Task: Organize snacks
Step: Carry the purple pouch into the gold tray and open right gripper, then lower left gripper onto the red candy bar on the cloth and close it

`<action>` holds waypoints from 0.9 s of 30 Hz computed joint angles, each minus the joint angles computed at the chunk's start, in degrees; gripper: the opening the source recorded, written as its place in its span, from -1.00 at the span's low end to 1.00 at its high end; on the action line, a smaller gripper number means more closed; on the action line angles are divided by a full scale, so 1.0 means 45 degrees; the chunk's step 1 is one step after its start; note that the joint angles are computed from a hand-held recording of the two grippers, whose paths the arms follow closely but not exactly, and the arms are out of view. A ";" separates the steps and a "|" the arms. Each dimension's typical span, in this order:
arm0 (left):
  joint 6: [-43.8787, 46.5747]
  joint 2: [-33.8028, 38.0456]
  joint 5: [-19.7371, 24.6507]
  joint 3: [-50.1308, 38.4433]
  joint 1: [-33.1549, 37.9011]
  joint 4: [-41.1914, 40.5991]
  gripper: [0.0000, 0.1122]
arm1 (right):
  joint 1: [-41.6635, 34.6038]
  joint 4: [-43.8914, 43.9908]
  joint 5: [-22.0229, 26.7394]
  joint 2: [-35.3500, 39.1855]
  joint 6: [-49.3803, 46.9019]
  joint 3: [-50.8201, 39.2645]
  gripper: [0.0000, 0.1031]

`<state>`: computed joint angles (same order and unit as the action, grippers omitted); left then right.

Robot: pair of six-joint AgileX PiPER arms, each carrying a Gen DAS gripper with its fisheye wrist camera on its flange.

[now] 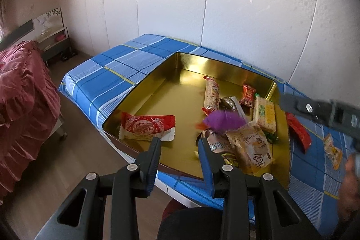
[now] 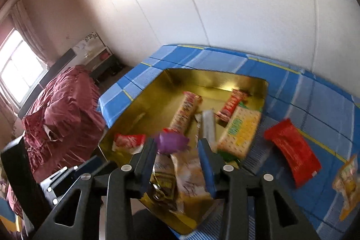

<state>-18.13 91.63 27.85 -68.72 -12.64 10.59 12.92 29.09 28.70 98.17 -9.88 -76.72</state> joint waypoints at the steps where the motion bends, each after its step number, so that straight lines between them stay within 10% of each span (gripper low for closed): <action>1: -0.0025 -0.0013 -0.0006 0.0010 -0.0027 -0.0004 -0.38 | -0.0092 0.0016 -0.0126 -0.0179 -0.0023 0.0325 -0.25; 27: -0.0552 -0.0566 0.0196 0.0050 -0.1119 0.0897 -0.38 | -0.2024 0.0547 -0.1940 -0.3712 -0.0221 0.5851 -0.25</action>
<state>-20.62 89.08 28.73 -68.50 -17.67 14.62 3.82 31.55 19.98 81.46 -10.88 -50.40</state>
